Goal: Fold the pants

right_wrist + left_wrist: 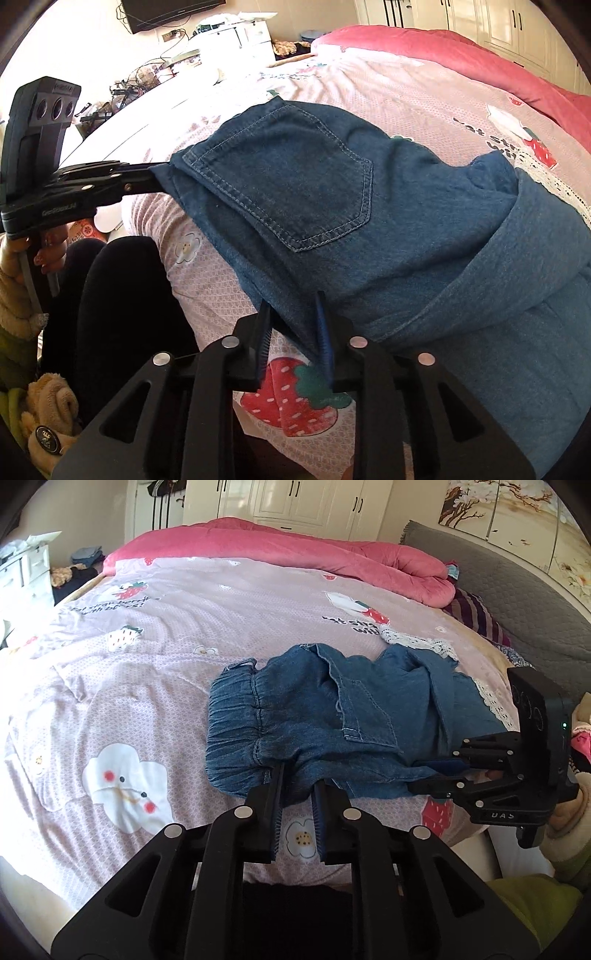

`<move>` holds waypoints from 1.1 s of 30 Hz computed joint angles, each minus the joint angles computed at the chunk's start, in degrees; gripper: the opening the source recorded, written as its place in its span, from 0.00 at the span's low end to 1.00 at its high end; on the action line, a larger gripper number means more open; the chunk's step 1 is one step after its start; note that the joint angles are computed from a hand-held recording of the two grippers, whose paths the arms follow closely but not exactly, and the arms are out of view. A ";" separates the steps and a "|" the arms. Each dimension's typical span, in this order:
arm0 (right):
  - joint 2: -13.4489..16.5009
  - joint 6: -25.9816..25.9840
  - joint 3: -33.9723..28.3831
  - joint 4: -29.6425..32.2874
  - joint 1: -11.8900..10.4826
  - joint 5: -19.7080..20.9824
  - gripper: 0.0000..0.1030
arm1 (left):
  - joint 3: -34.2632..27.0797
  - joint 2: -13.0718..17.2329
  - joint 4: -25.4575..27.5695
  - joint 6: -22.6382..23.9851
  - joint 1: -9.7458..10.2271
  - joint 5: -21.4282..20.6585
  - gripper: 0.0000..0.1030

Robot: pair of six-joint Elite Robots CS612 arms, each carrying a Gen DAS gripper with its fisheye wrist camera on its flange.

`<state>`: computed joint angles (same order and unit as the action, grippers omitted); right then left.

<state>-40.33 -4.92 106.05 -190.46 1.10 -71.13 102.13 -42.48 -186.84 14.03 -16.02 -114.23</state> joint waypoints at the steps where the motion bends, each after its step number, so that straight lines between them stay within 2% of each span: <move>1: 0.02 0.31 -0.01 0.06 -0.13 0.62 0.25 | 0.10 -0.01 0.11 0.05 0.01 0.03 0.09; 4: -0.03 1.03 0.10 0.22 -0.45 2.44 0.34 | 0.14 0.08 0.37 0.48 -0.04 -0.01 0.10; 8: -0.66 0.40 0.65 0.48 -0.35 2.77 0.42 | -0.81 0.61 1.73 -0.07 -0.18 -0.45 0.14; 11: -1.58 1.31 1.87 -1.33 -0.83 3.81 0.46 | -0.85 0.62 2.23 -0.06 -0.19 -1.06 0.25; 12: -1.87 1.95 2.30 -2.47 -1.06 4.18 0.47 | -0.53 0.41 2.15 0.42 -0.25 -0.92 0.33; 13: -2.08 2.47 2.64 -3.46 -1.22 4.28 0.48 | -0.14 0.14 1.89 0.81 -0.35 -0.23 0.55; 14: -2.30 3.11 3.00 -4.75 -1.41 4.27 0.48 | 0.29 -0.03 1.01 0.73 -0.50 0.85 0.68; 15: -2.39 3.52 3.16 -5.57 -1.50 4.20 0.48 | 0.94 -0.26 -0.76 0.54 -0.56 2.00 0.72; 17: -2.42 4.58 3.20 -6.90 -1.65 3.44 0.48 | 1.24 -0.66 -1.16 0.27 -0.15 1.08 0.72; 21: -1.89 5.12 2.21 -5.07 -1.71 2.16 0.48 | 1.76 -1.50 -3.94 -2.14 0.23 1.01 0.72; 25: -0.95 4.94 1.12 0.85 -1.16 -1.01 0.48 | 1.58 -1.97 -4.86 -3.16 -0.74 1.65 0.72; 27: -0.25 5.67 1.26 -0.40 -1.28 -0.68 0.48 | 1.19 -1.90 -4.41 -3.81 -1.41 0.94 0.72; 29: 0.05 5.65 1.55 -1.81 -1.33 -0.51 0.48 | 0.80 -1.62 -3.44 -4.65 -2.39 0.37 0.66; 30: 0.01 5.82 1.63 -2.05 -1.46 -0.06 0.48 | 0.65 -1.43 -2.81 -4.77 -2.88 0.14 0.60; 33: -1.12 5.99 3.59 -3.58 -2.92 3.34 0.48 | -0.41 -0.47 -0.79 -5.64 -4.01 -1.19 0.45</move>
<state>-41.45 1.06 109.65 -194.05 -1.83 -67.79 101.72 -42.95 -187.63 8.39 -20.03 -115.42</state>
